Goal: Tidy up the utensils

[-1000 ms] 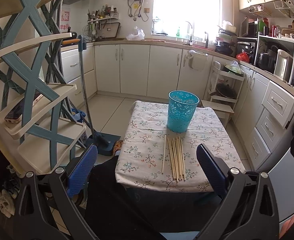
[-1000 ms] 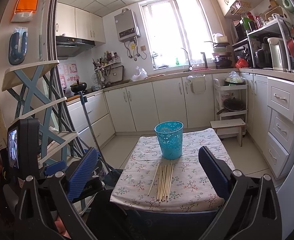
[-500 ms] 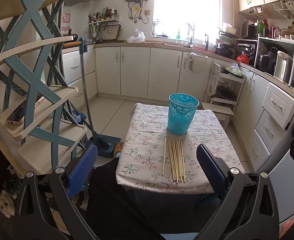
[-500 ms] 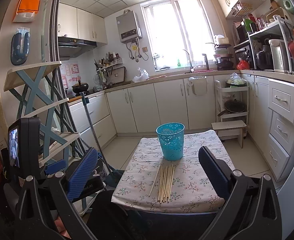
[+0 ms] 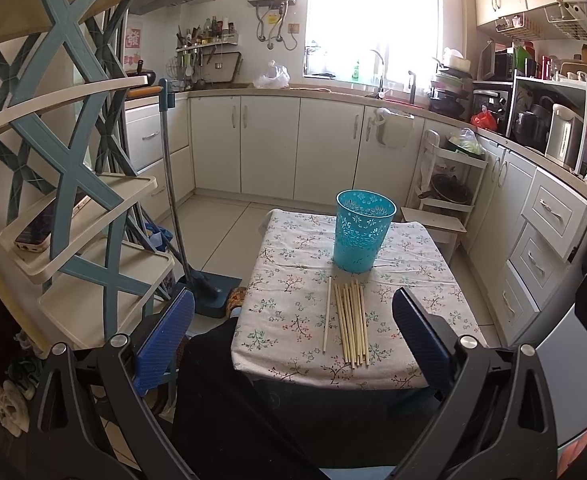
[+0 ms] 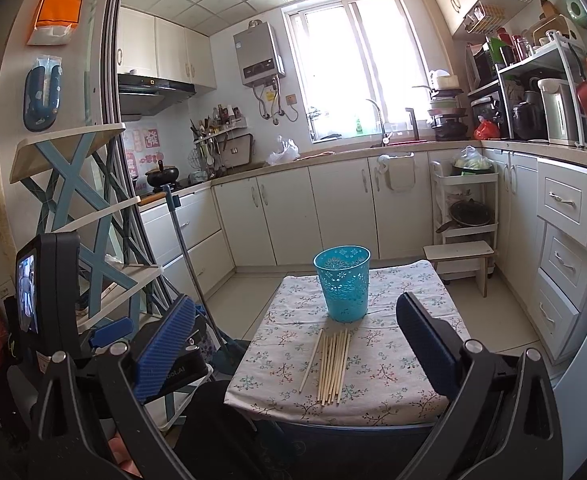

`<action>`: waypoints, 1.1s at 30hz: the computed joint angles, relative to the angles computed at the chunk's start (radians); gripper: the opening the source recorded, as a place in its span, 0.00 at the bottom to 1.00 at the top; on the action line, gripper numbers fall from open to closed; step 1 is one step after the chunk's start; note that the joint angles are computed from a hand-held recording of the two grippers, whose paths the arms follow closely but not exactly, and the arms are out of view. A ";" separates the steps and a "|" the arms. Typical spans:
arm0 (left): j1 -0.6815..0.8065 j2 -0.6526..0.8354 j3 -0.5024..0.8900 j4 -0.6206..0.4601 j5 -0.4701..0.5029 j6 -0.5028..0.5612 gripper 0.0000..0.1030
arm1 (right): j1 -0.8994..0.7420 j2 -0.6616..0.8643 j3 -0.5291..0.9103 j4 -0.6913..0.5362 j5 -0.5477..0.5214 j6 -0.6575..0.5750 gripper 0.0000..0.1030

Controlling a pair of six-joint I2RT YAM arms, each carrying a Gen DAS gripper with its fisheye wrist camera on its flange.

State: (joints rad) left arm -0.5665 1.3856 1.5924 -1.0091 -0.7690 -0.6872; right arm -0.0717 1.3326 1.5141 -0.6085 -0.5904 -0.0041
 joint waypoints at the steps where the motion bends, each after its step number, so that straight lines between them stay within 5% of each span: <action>1: -0.002 0.000 0.001 -0.001 -0.002 -0.001 0.92 | 0.002 -0.001 0.000 0.000 0.001 0.001 0.94; 24: 0.011 0.010 0.008 0.014 0.005 0.012 0.92 | 0.009 -0.004 -0.016 0.008 0.009 -0.013 0.94; 33: 0.214 0.153 -0.021 0.199 0.207 0.151 0.92 | 0.059 0.264 0.119 -0.068 0.145 -0.070 0.94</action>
State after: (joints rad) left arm -0.3523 1.5390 1.5715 -0.8097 -0.5617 -0.5361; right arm -0.0130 1.5965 1.6327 -0.6768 -0.4457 -0.0738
